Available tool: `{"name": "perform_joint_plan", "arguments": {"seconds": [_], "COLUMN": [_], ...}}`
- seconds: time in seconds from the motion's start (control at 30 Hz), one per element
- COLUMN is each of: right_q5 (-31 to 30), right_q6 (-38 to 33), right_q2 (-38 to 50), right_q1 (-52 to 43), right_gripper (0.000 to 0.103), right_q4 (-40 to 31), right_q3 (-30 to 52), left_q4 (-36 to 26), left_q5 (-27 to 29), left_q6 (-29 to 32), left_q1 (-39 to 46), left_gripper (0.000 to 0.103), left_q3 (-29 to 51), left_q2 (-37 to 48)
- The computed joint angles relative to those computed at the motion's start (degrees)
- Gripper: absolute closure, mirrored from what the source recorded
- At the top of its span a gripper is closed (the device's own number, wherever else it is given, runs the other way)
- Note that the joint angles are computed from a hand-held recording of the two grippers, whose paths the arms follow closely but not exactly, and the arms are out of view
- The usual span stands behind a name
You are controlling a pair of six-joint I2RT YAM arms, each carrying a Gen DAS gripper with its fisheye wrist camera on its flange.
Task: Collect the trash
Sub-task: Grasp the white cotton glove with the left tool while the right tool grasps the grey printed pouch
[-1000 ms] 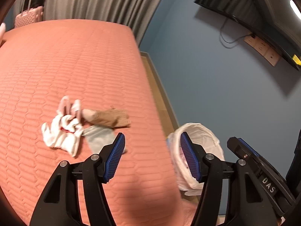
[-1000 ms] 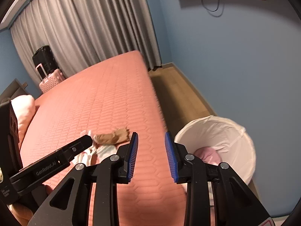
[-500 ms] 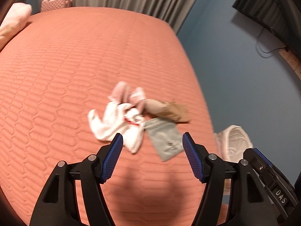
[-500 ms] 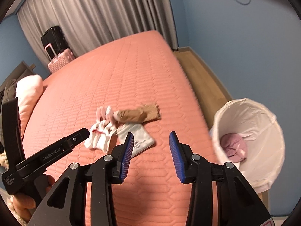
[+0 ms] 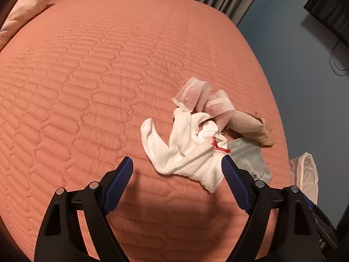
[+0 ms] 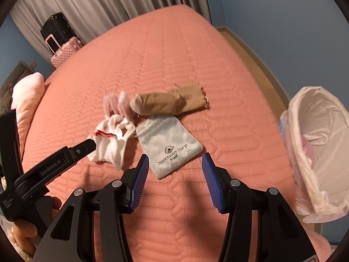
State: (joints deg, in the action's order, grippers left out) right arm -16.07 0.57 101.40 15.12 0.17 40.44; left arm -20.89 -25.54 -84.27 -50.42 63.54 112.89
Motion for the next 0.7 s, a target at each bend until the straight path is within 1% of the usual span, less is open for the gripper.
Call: {"name": "perform_joint_plan", "arguments": {"seconds": [0.23,0.33,0.4,0.47,0.5,0.53,0.57,0.6,0.63,0.67,0.7], "right_q5": [1.37,1.65,1.39,1.86,2.15,2.34,2.24,1.97,1.93,1.85,1.51], "right_q6": [1.79,2.68,3.42,4.21,4.45,4.63,4.82,4.99,5.24,5.37,5.25], "right_q2": [9.92,13.20,14.88,15.84,15.98,16.12,16.43,16.78,16.97,17.04,16.94], "right_q1": [2.24,3.00,3.43,4.35,4.79,5.13,5.28,5.46,5.71,5.85,5.80], "right_gripper": [0.053,0.053,0.052,0.054,0.057,0.061,0.070,0.079,0.084,0.094,0.098], "right_q4": [1.78,2.04,2.72,4.09,4.29,4.64,4.67,4.25,4.08,3.95,3.50], "right_q3": [5.53,7.79,8.74,9.10,9.24,9.31,9.63,10.15,10.48,10.64,10.75], "left_q4": [6.00,5.81,5.99,6.36,7.37,7.86,8.13,8.66,8.74,9.18,9.92], "left_q5": [3.26,2.94,2.72,2.71,2.99,3.15,3.26,3.51,3.57,3.68,3.92], "left_q6": [3.38,4.83,5.96,6.96,7.84,8.44,8.85,9.21,9.26,9.30,9.32], "left_q1": [3.29,3.81,4.00,4.22,4.26,4.21,4.13,4.09,3.99,3.89,3.73], "left_gripper": [0.024,0.025,0.032,0.046,0.050,0.059,0.066,0.070,0.075,0.079,0.081], "left_q3": [-0.28,1.26,2.35,2.62,2.41,2.53,2.66,2.50,2.63,2.36,1.84], "left_q2": [3.30,4.96,5.83,6.08,6.08,6.21,6.33,6.30,6.31,6.13,5.75]}}
